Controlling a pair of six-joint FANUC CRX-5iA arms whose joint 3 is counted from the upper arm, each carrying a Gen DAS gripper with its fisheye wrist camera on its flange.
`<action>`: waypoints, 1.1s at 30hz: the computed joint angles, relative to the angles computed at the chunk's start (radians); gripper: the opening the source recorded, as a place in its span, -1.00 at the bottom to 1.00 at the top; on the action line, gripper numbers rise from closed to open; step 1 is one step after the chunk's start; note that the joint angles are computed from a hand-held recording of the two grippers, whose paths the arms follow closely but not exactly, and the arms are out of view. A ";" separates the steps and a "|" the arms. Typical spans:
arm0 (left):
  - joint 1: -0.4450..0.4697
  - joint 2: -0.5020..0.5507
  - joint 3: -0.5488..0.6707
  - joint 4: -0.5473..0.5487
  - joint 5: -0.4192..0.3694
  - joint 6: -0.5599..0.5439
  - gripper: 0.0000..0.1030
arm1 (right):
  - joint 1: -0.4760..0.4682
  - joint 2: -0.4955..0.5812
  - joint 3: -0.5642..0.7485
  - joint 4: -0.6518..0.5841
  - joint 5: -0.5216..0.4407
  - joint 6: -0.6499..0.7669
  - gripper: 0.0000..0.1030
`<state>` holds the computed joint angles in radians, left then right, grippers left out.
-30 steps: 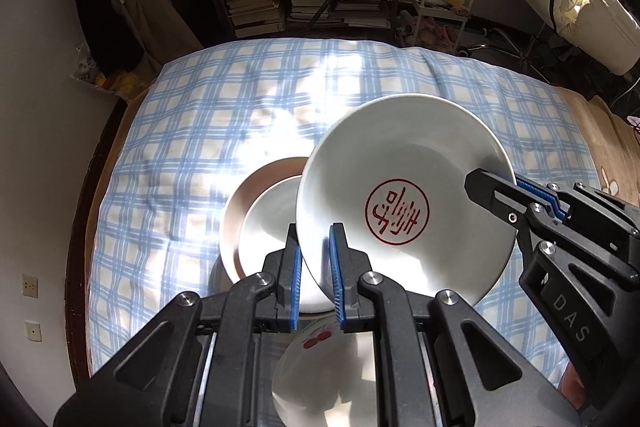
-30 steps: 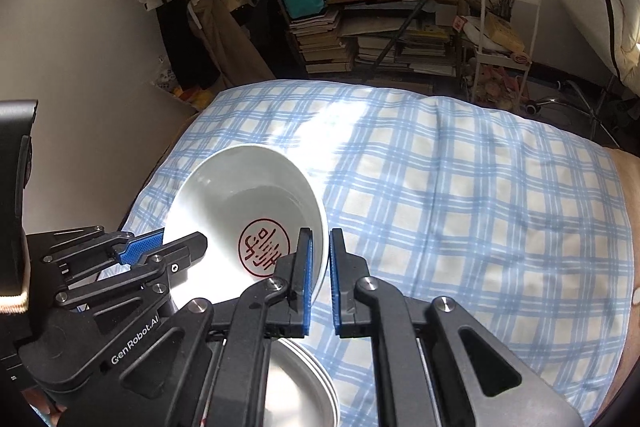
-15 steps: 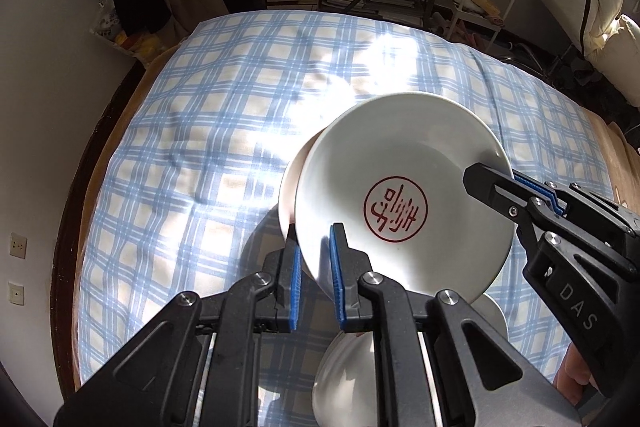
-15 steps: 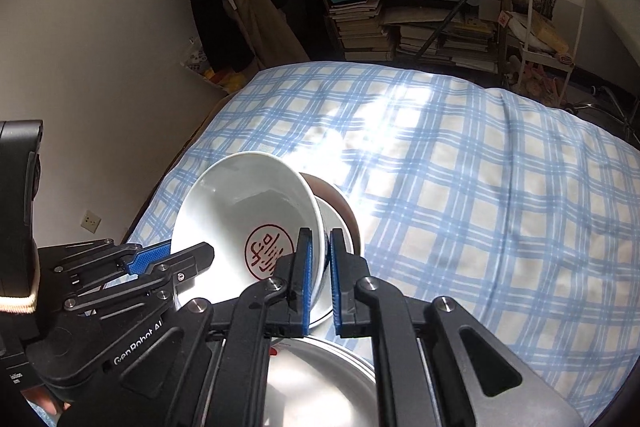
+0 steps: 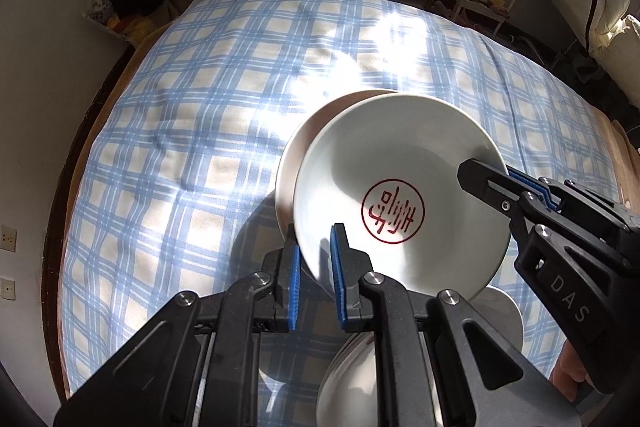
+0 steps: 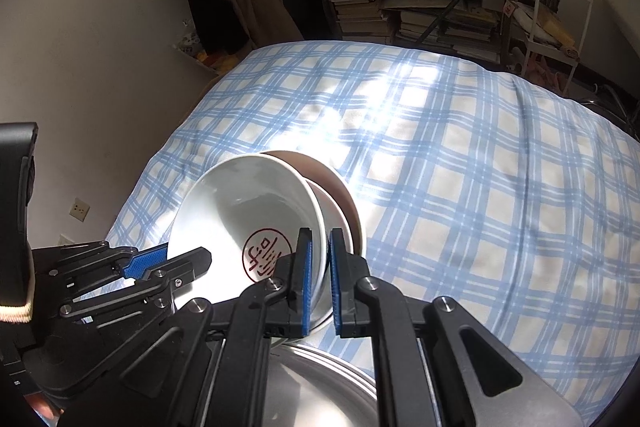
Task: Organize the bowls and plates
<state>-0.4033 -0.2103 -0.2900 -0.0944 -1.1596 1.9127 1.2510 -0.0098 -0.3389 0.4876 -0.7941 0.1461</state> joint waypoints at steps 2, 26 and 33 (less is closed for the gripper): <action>0.007 0.006 -0.001 0.005 0.004 -0.006 -0.73 | -0.005 0.003 0.000 -0.017 0.009 0.001 -0.81; 0.001 -0.019 0.007 -0.056 -0.003 0.076 -0.62 | -0.021 -0.001 0.016 -0.052 -0.001 0.051 -0.63; 0.041 -0.041 0.002 -0.071 -0.023 0.097 -0.23 | -0.030 -0.035 0.002 -0.059 0.015 0.064 -0.59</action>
